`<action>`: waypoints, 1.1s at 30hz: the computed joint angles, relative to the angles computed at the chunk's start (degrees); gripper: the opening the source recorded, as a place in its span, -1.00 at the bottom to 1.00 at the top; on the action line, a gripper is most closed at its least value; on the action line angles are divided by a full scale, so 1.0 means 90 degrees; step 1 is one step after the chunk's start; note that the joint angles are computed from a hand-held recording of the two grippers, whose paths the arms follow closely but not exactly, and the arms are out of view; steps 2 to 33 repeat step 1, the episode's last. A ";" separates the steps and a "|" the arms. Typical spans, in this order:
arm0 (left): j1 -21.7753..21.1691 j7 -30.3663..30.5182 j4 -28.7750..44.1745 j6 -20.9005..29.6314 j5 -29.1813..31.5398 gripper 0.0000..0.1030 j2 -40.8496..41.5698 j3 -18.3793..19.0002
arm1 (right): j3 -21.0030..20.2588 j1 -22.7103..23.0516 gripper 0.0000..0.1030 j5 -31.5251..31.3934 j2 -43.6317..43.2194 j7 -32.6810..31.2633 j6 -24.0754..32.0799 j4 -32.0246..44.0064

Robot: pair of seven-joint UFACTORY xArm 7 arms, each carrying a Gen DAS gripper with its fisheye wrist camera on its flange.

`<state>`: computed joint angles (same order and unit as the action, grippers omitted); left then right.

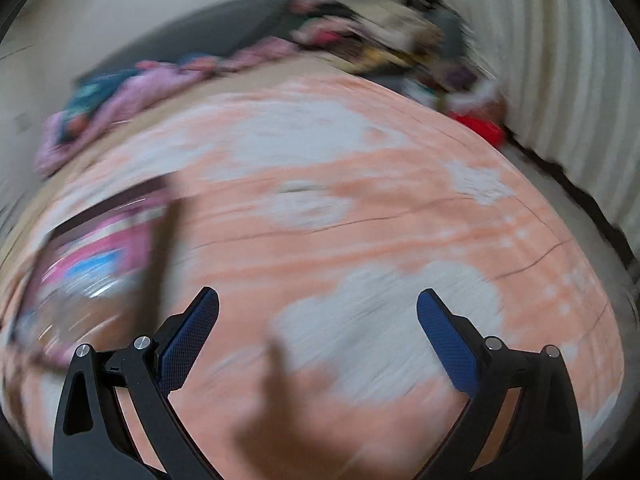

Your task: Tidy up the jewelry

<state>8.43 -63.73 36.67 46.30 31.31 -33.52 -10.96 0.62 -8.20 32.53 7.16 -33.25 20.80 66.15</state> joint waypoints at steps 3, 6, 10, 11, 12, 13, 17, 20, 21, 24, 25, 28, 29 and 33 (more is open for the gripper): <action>0.0184 -0.0090 0.0085 -0.0014 0.0118 0.82 0.0233 0.0039 | 0.0001 -0.0001 0.92 0.0000 0.0000 0.0000 0.0000 0.0000; 0.0184 -0.0090 0.0085 -0.0014 0.0118 0.82 0.0233 0.0039 | 0.0001 -0.0001 0.92 0.0000 0.0000 0.0000 0.0000 0.0000; 0.0184 -0.0090 0.0085 -0.0014 0.0118 0.82 0.0233 0.0039 | 0.0001 -0.0001 0.92 0.0000 0.0000 0.0000 0.0000 0.0000; 0.0184 -0.0090 0.0085 -0.0014 0.0118 0.82 0.0233 0.0039 | 0.0001 -0.0001 0.92 0.0000 0.0000 0.0000 0.0000 0.0000; 0.0184 -0.0090 0.0085 -0.0014 0.0118 0.82 0.0233 0.0039 | 0.0001 -0.0001 0.92 0.0000 0.0000 0.0000 0.0000 0.0000; 0.0184 -0.0090 0.0085 -0.0014 0.0118 0.82 0.0233 0.0039 | 0.0001 -0.0001 0.92 0.0000 0.0000 0.0000 0.0000 0.0000; 0.0184 -0.0090 0.0085 -0.0014 0.0118 0.82 0.0233 0.0039 | 0.0001 -0.0001 0.92 0.0000 0.0000 0.0000 0.0000 0.0000; 0.0184 -0.0090 0.0085 -0.0014 0.0118 0.82 0.0233 0.0039 | 0.0001 -0.0001 0.92 0.0000 0.0000 0.0000 0.0000 0.0000; 0.0184 -0.0090 0.0085 -0.0014 0.0118 0.82 0.0233 0.0039 | 0.0001 -0.0001 0.92 0.0000 0.0000 0.0000 0.0000 0.0000; 0.0184 -0.0090 0.0085 -0.0014 0.0118 0.82 0.0233 0.0039 | 0.0001 -0.0001 0.92 0.0000 0.0000 0.0000 0.0000 0.0000; 0.0184 -0.0090 0.0085 -0.0014 0.0118 0.82 0.0233 0.0039 | 0.0001 -0.0001 0.92 0.0000 0.0000 0.0000 0.0000 0.0000; 0.0184 -0.0090 0.0085 -0.0014 0.0118 0.82 0.0233 0.0039 | 0.0001 -0.0001 0.92 0.0000 0.0000 0.0000 0.0000 0.0000; 0.0184 -0.0090 0.0085 -0.0014 0.0118 0.82 0.0233 0.0039 | 0.0001 -0.0001 0.92 0.0000 0.0000 0.0000 0.0000 0.0000; 0.0184 -0.0090 0.0085 -0.0014 0.0118 0.82 0.0233 0.0039 | 0.0001 -0.0001 0.92 0.0000 0.0000 0.0000 0.0000 0.0000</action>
